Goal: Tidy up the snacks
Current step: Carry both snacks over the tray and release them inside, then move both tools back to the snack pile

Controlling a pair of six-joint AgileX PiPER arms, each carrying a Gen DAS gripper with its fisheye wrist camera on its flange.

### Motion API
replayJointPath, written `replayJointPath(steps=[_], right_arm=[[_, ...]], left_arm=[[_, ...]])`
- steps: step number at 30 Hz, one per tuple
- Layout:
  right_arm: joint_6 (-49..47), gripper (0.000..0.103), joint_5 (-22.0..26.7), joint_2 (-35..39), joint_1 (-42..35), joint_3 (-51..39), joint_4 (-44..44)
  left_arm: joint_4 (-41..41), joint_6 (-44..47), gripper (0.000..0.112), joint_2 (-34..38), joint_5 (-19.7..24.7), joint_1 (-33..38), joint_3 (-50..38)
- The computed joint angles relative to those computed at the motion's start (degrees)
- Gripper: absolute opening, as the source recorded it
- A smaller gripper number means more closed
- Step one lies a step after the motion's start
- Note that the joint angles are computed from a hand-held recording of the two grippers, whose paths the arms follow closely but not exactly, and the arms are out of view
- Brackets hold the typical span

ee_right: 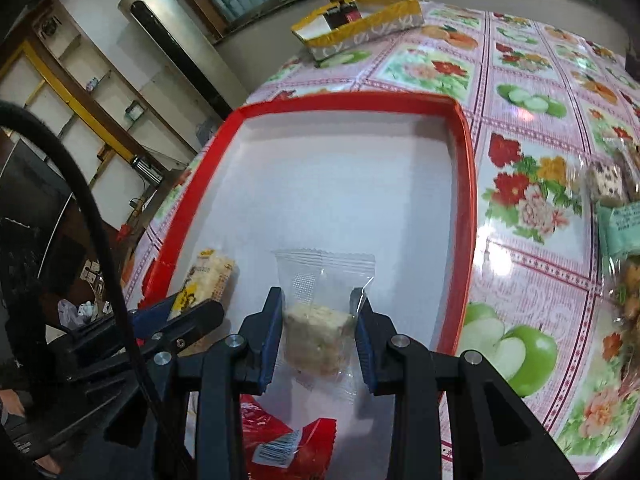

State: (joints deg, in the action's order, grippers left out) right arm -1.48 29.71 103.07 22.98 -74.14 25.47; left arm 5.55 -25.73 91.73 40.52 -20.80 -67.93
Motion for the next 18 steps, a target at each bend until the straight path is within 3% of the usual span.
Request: replayJointPath(steps=[5,7,10,11,15,18], right_arm=[[0.71,0.037,-1.35,-1.97,0.04,2.50,-0.44],[-2.36,0.045,-1.43,-3.16,-0.85,3.71,3.03],[-7.26,0.057,-3.16,-8.04,-2.09,7.67,9.33],[-8.18,0.061,-4.15,-11.23,-2.42,10.10,10.92],[-19.39,0.071,-7.33,-22.33,-6.43,21.69,22.18],[-32.67,0.073,-5.17,-28.74,-12.32,30.37,34.58]], left_arm=[[1.03,-0.63,0.038,-0.56,-0.51,-0.17,1.05],[0.68,-1.49,0.043,-1.59,-0.93,0.05,1.98],[1.90,-4.04,0.065,-5.41,-2.59,-0.80,4.09],[3.81,-6.16,0.067,-6.92,-2.86,-1.78,4.75],[12.25,-15.10,0.075,-11.48,-1.26,-8.45,5.16],[11.74,-15.97,0.078,-12.34,-0.92,-13.80,4.11]])
